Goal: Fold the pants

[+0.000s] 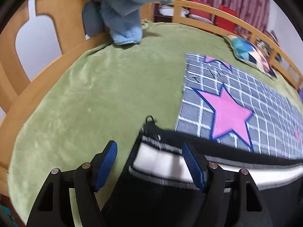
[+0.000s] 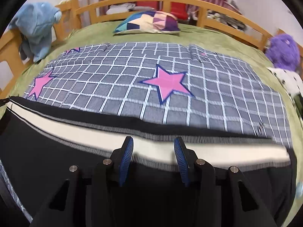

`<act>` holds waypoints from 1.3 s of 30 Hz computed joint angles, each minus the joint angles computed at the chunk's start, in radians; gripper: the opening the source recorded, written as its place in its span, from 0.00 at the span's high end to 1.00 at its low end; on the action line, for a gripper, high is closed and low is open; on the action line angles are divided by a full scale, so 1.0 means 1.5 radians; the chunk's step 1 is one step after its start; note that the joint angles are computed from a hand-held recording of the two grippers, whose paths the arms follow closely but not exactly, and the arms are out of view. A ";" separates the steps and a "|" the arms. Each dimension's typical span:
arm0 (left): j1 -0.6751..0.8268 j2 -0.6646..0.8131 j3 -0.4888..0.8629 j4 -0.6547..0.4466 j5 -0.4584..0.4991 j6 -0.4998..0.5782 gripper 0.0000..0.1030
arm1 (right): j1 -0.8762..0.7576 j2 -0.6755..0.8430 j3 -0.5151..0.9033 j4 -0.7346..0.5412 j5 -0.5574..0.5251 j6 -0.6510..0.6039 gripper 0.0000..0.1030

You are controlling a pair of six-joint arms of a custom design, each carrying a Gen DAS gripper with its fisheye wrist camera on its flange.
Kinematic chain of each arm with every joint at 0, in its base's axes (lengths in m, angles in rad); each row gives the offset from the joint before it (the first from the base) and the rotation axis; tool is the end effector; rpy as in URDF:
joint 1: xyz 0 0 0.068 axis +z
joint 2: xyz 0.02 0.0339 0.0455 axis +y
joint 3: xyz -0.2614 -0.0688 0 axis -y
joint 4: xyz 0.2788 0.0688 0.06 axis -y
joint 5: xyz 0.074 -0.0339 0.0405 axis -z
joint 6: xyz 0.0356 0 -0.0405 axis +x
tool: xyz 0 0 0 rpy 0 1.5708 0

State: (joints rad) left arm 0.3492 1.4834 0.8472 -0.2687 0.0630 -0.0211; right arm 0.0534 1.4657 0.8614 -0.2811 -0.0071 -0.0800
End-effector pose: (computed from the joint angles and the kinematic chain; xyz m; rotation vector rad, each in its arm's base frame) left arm 0.3059 0.1090 0.1704 -0.4290 2.4368 0.0628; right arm 0.3250 0.0176 0.1796 -0.1668 2.4505 -0.0029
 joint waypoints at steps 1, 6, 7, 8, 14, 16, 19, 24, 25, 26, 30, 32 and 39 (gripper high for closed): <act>0.003 0.025 0.015 -0.002 0.029 0.007 0.71 | 0.003 -0.025 -0.025 0.001 0.005 0.014 0.56; 0.032 0.043 0.046 0.016 0.106 0.027 0.81 | -0.001 -0.101 -0.114 0.003 0.010 0.107 0.56; 0.048 0.041 0.051 0.019 0.137 0.021 0.81 | -0.001 -0.115 -0.128 0.007 0.007 0.122 0.56; 0.051 0.046 0.057 0.018 0.140 0.021 0.81 | 0.003 -0.123 -0.134 0.008 0.009 0.127 0.56; 0.017 0.108 0.089 -0.033 0.010 0.024 0.47 | 0.042 -0.016 -0.088 0.050 0.049 0.138 0.35; 0.035 0.059 0.060 -0.032 0.035 0.022 0.43 | 0.050 0.063 -0.052 0.048 0.065 0.140 0.34; 0.062 -0.026 0.018 -0.073 0.062 0.054 0.40 | 0.075 0.056 -0.049 0.035 0.105 0.137 0.34; 0.151 -0.222 -0.102 -0.151 0.117 0.129 0.37 | 0.076 -0.093 -0.120 -0.014 0.033 0.229 0.35; 0.175 -0.253 -0.119 -0.170 0.134 0.147 0.36 | 0.087 -0.123 -0.136 -0.022 0.038 0.239 0.35; 0.206 -0.294 -0.146 -0.190 0.155 0.166 0.35 | 0.097 -0.158 -0.155 -0.031 0.044 0.249 0.35; 0.335 -0.346 -0.205 -0.262 0.236 0.253 0.34 | 0.149 -0.309 -0.225 -0.102 0.081 0.290 0.35; 0.374 -0.310 -0.210 -0.291 0.288 0.289 0.34 | 0.163 -0.361 -0.249 -0.137 0.091 0.307 0.35; 0.361 -0.150 -0.208 -0.154 0.393 0.113 0.39 | 0.158 -0.535 -0.302 -0.272 0.097 0.374 0.35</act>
